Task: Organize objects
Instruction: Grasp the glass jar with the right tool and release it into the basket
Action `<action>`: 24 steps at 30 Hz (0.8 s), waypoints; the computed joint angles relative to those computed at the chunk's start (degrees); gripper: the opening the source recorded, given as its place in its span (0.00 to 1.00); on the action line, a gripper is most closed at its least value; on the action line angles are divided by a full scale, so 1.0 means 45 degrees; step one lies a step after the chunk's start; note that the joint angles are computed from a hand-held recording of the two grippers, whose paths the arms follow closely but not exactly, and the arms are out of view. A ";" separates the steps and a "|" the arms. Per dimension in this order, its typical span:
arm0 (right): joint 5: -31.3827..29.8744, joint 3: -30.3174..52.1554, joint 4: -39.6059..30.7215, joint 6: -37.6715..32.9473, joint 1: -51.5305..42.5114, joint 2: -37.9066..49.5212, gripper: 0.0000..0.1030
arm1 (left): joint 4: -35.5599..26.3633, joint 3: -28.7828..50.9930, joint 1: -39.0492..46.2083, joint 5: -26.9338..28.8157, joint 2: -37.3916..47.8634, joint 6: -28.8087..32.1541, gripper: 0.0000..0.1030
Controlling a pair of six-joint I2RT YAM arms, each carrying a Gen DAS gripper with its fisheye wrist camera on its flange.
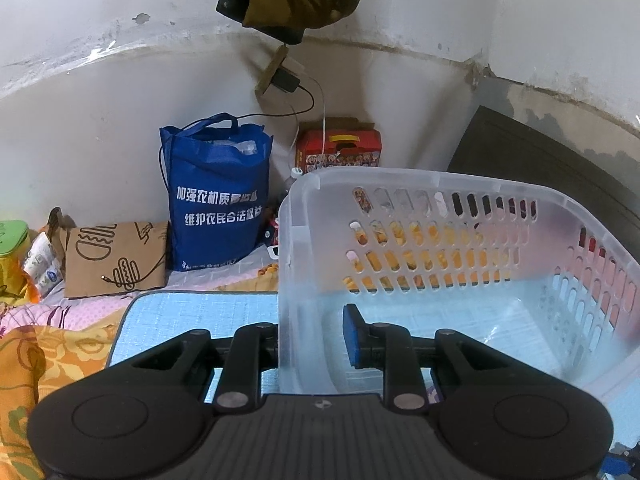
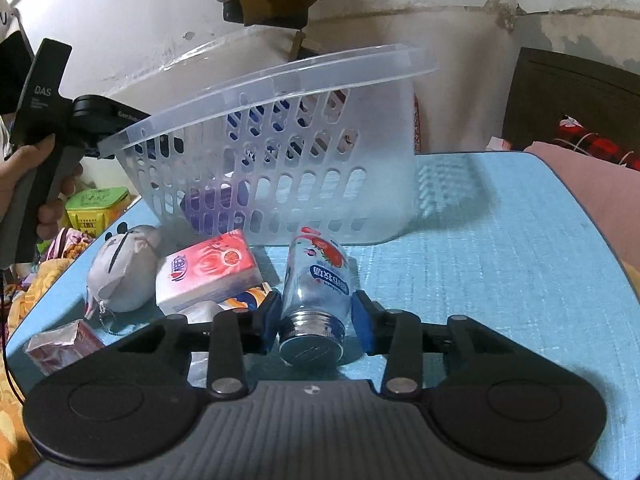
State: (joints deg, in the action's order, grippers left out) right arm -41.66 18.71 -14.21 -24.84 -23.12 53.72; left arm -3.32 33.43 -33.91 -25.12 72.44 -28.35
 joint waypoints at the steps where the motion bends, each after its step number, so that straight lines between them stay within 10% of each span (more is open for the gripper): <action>1: -0.0100 -0.0008 -0.0081 -0.0081 -0.0110 -0.0048 0.41 | -0.0079 0.0075 0.0005 -0.0005 0.0046 0.0047 0.28; 8: -0.0920 0.0121 -0.0803 -0.0388 -0.0979 -0.0820 0.41 | -0.0329 0.0297 0.0160 0.0245 0.0158 0.0220 0.28; 17: -0.4446 0.2162 -0.5914 -0.2968 -0.4103 -0.3141 0.41 | -0.0175 0.0206 0.0220 0.0361 0.0133 0.0276 0.27; 24: -0.2860 0.3448 -0.2761 0.0547 -0.1293 -0.2611 0.41 | -0.0273 0.0318 0.0243 0.0452 0.0234 0.0297 0.27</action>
